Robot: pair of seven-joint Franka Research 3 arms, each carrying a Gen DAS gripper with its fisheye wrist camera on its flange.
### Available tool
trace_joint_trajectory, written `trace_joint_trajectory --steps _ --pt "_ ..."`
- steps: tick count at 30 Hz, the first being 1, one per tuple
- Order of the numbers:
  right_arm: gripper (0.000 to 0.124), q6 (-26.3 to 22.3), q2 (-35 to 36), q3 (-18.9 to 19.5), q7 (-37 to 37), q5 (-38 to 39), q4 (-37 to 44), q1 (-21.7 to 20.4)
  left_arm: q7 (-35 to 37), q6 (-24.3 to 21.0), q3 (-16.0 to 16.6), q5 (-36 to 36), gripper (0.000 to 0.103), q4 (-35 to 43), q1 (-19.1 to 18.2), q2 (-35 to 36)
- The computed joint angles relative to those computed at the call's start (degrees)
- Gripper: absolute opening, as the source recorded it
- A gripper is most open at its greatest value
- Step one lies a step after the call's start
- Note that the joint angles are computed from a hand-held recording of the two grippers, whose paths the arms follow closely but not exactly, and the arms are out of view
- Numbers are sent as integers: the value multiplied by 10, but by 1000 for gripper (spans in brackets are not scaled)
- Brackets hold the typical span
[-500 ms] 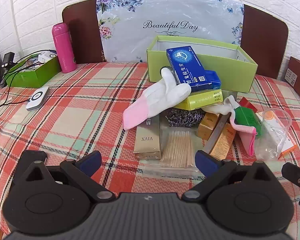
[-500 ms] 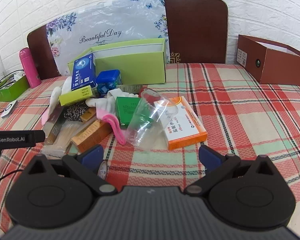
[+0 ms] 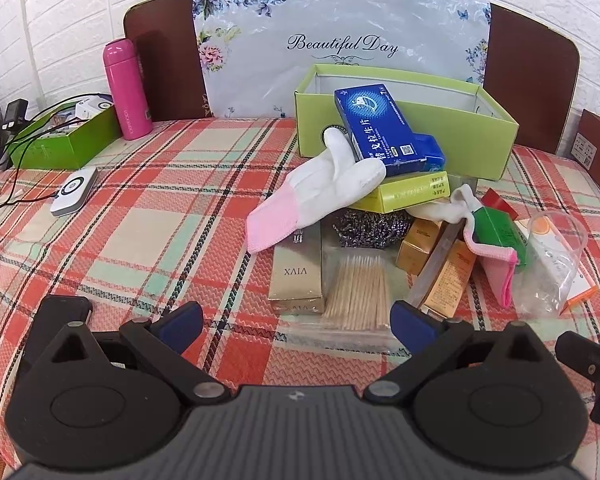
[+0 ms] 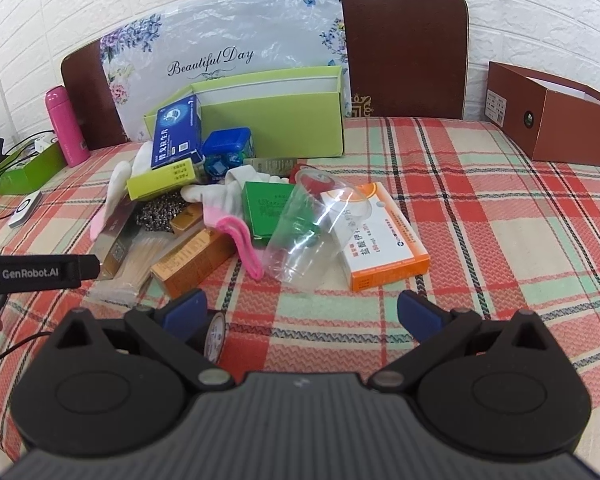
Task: Organize objects
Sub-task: 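Move the left tool toward the VIXV cosmetic box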
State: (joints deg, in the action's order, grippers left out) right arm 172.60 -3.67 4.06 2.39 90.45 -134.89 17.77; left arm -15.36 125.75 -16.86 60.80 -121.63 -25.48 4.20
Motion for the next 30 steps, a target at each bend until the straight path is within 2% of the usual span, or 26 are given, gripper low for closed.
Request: trace_joint_trajectory --steps 22,25,28,30 --pt "103 -16 5 -1 33 -36 -4 -1 2 14 4 -8 103 -7 6 1" --pt "103 -46 2 -6 28 -41 -8 -4 1 25 6 -2 103 -14 9 -3" --pt "103 -110 -5 -15 4 -38 -16 -11 -7 33 10 14 102 -29 17 -13" --pt "103 -143 -2 -15 12 -60 -18 -13 -24 50 14 36 101 -42 26 -19"
